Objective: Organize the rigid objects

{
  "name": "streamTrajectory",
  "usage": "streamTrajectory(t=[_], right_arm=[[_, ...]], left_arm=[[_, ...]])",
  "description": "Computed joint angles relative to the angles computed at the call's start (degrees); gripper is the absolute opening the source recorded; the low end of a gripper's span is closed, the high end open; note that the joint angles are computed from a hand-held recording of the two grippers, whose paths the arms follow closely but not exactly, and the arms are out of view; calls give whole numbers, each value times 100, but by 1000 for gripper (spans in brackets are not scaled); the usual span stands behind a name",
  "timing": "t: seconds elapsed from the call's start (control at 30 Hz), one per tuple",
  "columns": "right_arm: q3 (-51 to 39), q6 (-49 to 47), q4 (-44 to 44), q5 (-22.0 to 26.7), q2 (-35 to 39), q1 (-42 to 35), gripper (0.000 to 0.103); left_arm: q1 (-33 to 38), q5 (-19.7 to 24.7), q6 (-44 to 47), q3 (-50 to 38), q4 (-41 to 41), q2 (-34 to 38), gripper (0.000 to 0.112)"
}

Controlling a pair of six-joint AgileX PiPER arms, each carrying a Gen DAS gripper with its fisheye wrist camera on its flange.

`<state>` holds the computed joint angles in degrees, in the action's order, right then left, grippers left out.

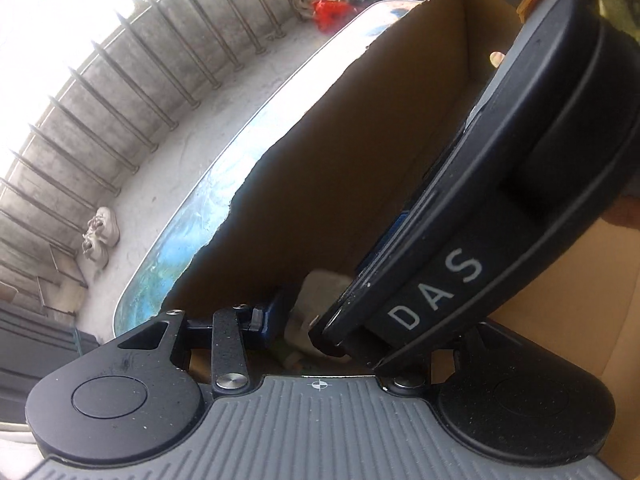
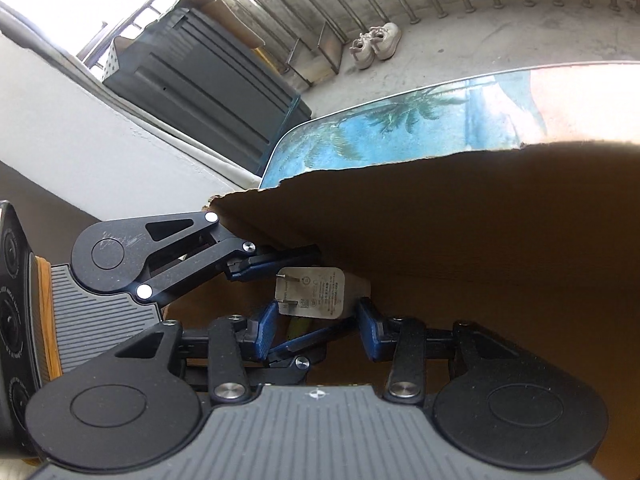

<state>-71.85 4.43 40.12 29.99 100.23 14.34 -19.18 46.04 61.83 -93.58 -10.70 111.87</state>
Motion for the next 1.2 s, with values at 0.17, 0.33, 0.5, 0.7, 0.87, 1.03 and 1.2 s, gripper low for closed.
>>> streamTrajectory(t=[0.17,0.33,0.5,0.7,0.87,1.03,1.2], right_arm=[[-20,-313,338,-88,196,-3,45],[-54,-283,205,-127,264,93,45],[37,-456,525,-361,292,90,45],[130,-599,609,-272,165,-11,45],[421,223,-219,-324,-503,102,45],[806,987,-1041,-244,-1602,276,46],[797,2669,-2910,105,-2688,837,46]], left_arm=[[-121,-612,264,669,425,-346,44],[-117,-633,215,958,621,-588,42],[-329,-580,-869,934,1275,-618,35],[-400,-889,-1014,1322,1384,-920,39],[-217,-947,-651,1745,778,-1726,52],[616,-57,405,2212,-1208,-3238,58],[2583,2090,1482,3044,-3779,-4746,63]])
